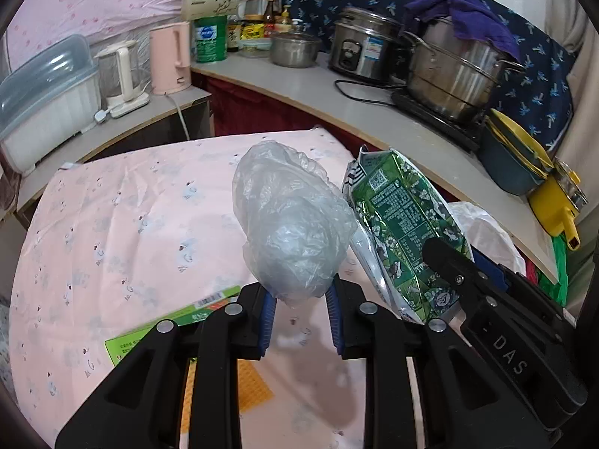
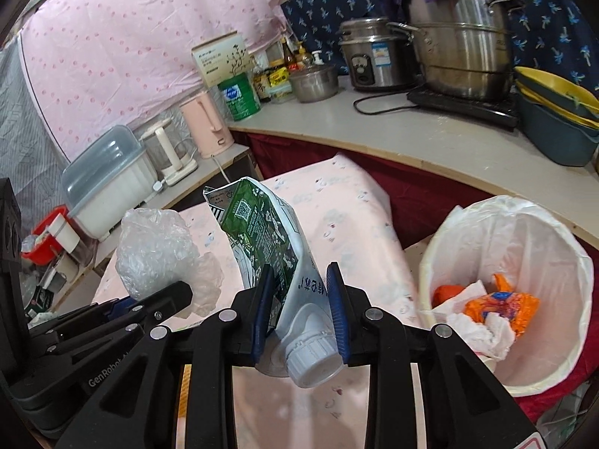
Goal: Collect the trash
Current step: 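Carry the green pouch with the right gripper while the left gripper carries the clear bag to the bin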
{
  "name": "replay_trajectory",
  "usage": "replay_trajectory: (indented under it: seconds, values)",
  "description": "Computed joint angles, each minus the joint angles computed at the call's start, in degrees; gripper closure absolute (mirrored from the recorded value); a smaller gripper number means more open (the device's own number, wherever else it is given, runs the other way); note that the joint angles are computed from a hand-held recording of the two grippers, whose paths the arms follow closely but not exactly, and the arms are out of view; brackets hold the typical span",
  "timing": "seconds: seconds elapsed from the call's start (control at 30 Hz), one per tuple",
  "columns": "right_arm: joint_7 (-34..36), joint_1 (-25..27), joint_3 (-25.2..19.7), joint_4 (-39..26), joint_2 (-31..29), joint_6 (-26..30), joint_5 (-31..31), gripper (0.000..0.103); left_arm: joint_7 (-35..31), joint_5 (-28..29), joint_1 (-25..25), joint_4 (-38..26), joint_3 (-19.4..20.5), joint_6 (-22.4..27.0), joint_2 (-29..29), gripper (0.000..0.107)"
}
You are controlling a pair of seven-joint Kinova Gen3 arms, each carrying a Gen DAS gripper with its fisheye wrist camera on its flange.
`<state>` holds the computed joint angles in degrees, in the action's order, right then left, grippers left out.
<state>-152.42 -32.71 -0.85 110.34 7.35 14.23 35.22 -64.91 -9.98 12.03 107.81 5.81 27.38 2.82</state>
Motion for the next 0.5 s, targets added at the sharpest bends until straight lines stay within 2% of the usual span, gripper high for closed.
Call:
replay_trajectory:
  seconds: [0.17,0.3,0.5]
  values:
    - [-6.14,1.11,0.12,3.7,-4.95,-0.31,5.93,0.076,6.43,-5.94,3.41,-0.57,2.03,1.28,-1.11,0.084]
    - [-10.25,4.69,-1.7,6.5,-8.79,-0.43,9.62,0.076,10.77,-10.28,6.22,-1.65,3.84,2.48,-1.13,0.084]
    - [-12.15,11.24,-4.44,10.03,-13.56,-0.81,10.84,0.076,13.99,-13.8,10.2,-3.77,5.41,3.92,-0.04,0.084]
